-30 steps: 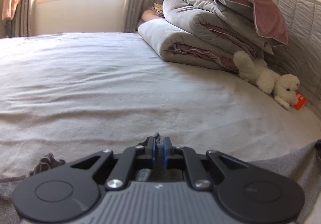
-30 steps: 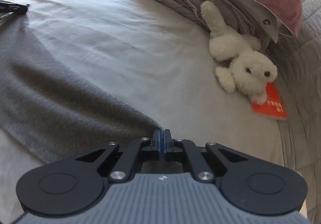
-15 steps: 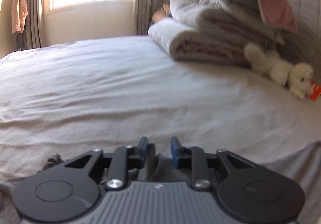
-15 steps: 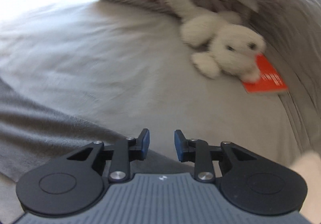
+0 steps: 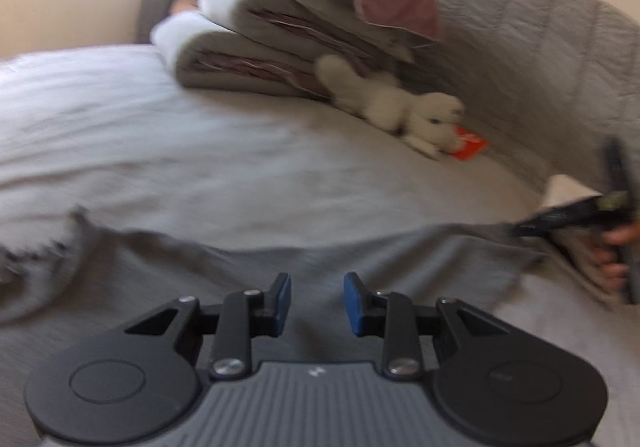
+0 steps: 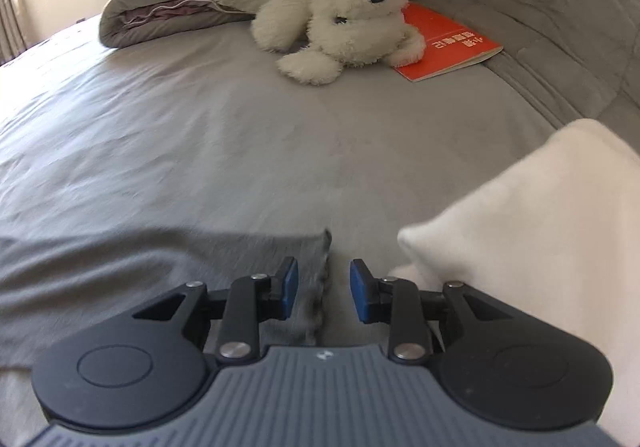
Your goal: Fold clothes
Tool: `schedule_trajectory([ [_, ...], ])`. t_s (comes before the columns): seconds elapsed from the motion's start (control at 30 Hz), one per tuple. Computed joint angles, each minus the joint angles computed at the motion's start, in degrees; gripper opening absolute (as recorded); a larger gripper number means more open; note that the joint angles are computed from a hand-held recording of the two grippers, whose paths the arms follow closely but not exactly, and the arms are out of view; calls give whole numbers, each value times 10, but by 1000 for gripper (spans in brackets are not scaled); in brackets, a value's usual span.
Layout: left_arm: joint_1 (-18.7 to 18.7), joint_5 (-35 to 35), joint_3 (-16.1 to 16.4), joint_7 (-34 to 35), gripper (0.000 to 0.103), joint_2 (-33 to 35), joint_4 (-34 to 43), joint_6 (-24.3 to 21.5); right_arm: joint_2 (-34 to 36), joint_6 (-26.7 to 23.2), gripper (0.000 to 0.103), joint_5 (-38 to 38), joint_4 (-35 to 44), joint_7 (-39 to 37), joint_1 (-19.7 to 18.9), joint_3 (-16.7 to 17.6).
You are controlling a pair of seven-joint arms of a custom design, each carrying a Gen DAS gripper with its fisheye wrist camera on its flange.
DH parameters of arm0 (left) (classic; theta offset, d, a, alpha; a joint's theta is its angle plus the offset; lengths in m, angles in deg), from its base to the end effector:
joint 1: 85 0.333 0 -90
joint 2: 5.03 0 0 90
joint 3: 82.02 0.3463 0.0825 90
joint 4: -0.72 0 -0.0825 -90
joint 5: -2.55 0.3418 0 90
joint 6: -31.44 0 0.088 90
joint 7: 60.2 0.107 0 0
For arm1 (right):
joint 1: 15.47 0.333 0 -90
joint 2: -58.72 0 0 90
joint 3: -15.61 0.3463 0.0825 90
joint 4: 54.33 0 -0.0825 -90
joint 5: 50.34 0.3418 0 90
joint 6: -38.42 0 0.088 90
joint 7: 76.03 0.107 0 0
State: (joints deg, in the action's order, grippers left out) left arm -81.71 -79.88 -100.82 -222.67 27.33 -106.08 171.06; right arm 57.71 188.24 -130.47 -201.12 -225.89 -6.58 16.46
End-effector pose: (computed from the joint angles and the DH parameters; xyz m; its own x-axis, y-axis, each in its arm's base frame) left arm 0.6148 -0.1495 0.2883 -0.8304 -0.4652 0.3067 -0.4849 0.3320 -0.8091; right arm 0.4072 0.0922 0.3335 -0.6385 -0.7696 0.0094 -0.5912 0.4826 -0.6462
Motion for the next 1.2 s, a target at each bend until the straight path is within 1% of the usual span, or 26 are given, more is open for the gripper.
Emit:
schedule_trajectory([
  [0.07, 4, 21, 0, -10, 29, 7, 0, -29, 23, 3, 31, -25, 15, -1, -3, -4],
  [0.1, 4, 33, 0, -16, 29, 9, 0, -36, 27, -5, 10, -22, 19, -19, -1, -4],
  [0.13, 2, 40, -1, -13, 29, 9, -4, -36, 31, -13, 3, -20, 23, -36, 1, -3],
  [0.17, 1, 42, -3, -5, 29, 9, -8, -34, 34, -21, 3, -19, 27, -50, 3, -3],
  [0.33, 0, 45, -7, 23, 29, 2, -22, -29, 35, -67, 2, -32, 38, -59, 10, -4],
  [0.43, -2, 41, -7, 37, 29, -4, -29, -22, 60, -76, 3, -16, 58, -101, 13, -4],
  [0.47, -2, 36, -8, 43, 29, -6, -31, -20, 61, -85, 3, -13, 60, -99, 17, -3],
  [0.53, 2, 23, -9, 56, 29, -11, -37, -24, 61, -102, 9, -9, 63, -92, 25, -1],
  [0.6, 4, 21, -5, 55, 29, -13, -39, -38, 51, -117, 24, -15, 59, -69, 39, 8],
  [0.63, -1, 28, -1, 50, 29, -13, -40, -36, 46, -125, 28, -18, 58, -60, 46, 13],
  [0.67, -7, 36, 2, 48, 30, -14, -41, -29, 45, -127, 35, -23, 58, -57, 52, 18],
  [0.77, -15, 35, 2, 54, 30, -19, -47, -10, 53, -120, 35, -18, 63, -71, 68, 27],
  [0.9, -12, 21, 4, 43, 31, -43, -67, 1, 74, -92, 35, 12, 67, -77, 73, 23],
  [0.93, -10, 13, 7, 41, 32, -51, -75, 3, 74, -94, 36, 12, 65, -65, 76, 22],
  [1.0, -6, -2, 16, 31, 34, -67, -89, 7, 68, -95, 36, 35, 67, -63, 81, 22],
  [1.07, -3, -14, 29, 13, 36, -81, -99, 15, 60, -98, 37, 42, 70, -57, 90, 28],
  [1.1, -1, -19, 36, 7, 36, -88, -105, 22, 58, -107, 39, 45, 75, -61, 97, 32],
  [1.2, 5, -26, 56, -4, 38, -108, -119, 44, 60, -128, 40, 56, 97, -84, 115, 42],
])
